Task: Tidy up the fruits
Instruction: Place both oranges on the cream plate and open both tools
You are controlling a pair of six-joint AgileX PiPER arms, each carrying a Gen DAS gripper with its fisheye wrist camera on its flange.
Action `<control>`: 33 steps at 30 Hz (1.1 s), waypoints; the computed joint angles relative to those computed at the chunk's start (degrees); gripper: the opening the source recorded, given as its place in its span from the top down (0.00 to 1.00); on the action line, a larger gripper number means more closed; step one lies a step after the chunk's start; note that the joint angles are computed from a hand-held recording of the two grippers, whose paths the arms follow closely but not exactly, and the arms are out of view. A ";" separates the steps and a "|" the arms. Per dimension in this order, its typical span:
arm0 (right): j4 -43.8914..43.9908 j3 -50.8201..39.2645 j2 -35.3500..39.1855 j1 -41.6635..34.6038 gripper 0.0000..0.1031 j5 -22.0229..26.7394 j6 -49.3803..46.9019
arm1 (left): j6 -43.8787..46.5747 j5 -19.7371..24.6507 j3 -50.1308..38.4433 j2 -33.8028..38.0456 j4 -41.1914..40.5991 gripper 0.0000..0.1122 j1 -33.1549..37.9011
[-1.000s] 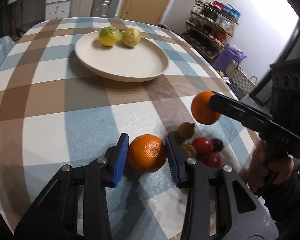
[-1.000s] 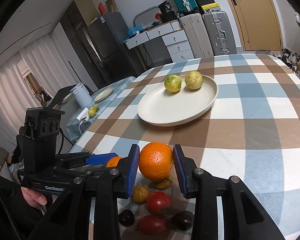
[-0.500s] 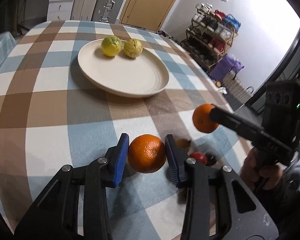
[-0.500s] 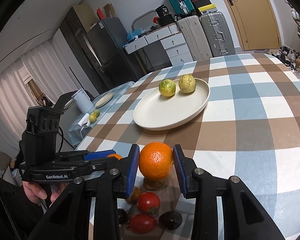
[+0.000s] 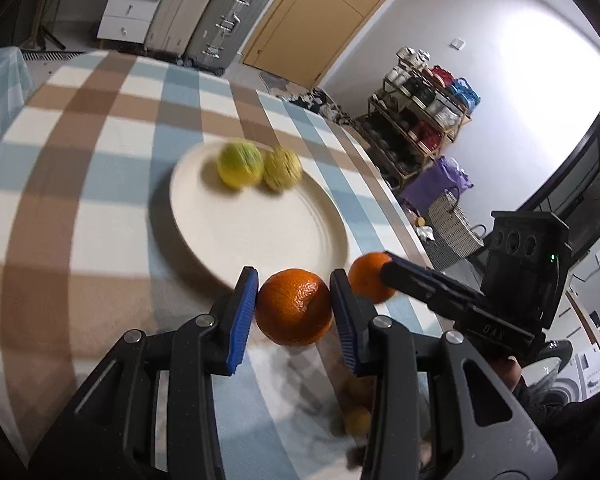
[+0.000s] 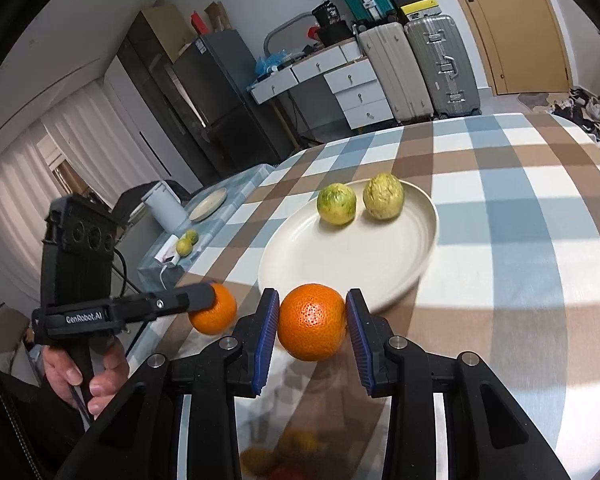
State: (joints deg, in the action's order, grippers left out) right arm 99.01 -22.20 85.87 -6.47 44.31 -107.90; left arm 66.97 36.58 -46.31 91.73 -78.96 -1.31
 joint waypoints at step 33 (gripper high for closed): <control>-19.10 -38.51 27.53 21.58 0.64 -11.19 33.27 | -25.57 10.16 -51.37 36.75 21.48 0.69 1.75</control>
